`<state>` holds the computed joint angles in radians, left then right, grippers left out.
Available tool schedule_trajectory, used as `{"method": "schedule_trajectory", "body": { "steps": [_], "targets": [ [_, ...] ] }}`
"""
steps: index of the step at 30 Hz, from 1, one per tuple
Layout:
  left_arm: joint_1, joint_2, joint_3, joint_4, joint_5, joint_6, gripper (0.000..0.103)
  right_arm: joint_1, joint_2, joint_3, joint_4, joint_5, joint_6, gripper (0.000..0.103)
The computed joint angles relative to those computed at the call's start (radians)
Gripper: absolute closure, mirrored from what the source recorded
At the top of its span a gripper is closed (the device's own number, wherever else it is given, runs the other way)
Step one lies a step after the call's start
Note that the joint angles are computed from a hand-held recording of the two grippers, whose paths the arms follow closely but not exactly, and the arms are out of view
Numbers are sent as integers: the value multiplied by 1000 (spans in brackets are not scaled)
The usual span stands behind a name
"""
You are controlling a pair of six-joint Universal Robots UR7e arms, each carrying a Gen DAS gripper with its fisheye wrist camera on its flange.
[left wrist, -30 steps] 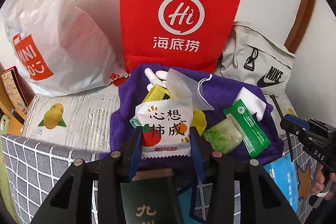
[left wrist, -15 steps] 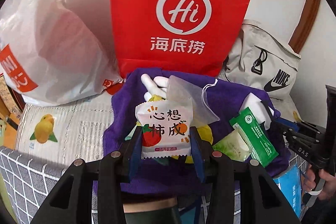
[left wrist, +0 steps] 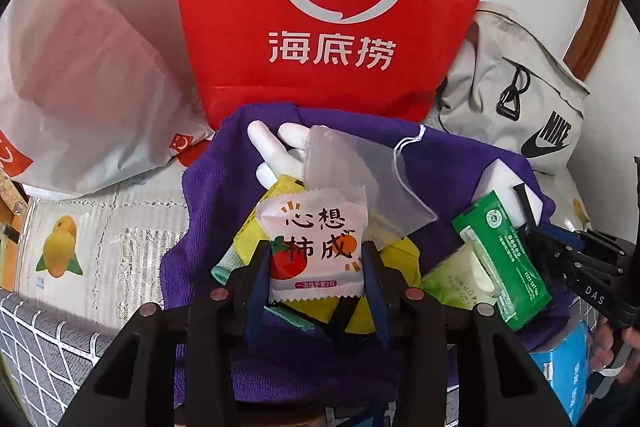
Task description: Organize soft objects
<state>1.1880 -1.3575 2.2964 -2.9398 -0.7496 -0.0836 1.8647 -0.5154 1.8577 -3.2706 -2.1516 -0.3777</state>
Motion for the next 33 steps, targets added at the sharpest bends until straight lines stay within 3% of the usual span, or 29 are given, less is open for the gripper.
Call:
{"method": "schedule_trajectory", "body": {
  "steps": [6, 11, 16, 25, 33],
  "targets": [
    [-4, -3, 1, 14, -1, -2, 55, 1, -6, -4, 37, -1, 20, 81],
    [-25, -19, 9, 64, 2, -24, 45, 10, -21, 24, 14, -1, 15, 60],
    [-67, -62, 36, 107, 30, -68, 36, 29, -51, 63, -12, -10, 30, 55],
    [-180, -188, 117, 187, 99, -139, 22, 81, -122, 157, -73, -26, 63, 42],
    [-286, -399, 191, 445, 160, -349, 16, 139, -184, 260, -109, -30, 115, 42]
  ]
}}
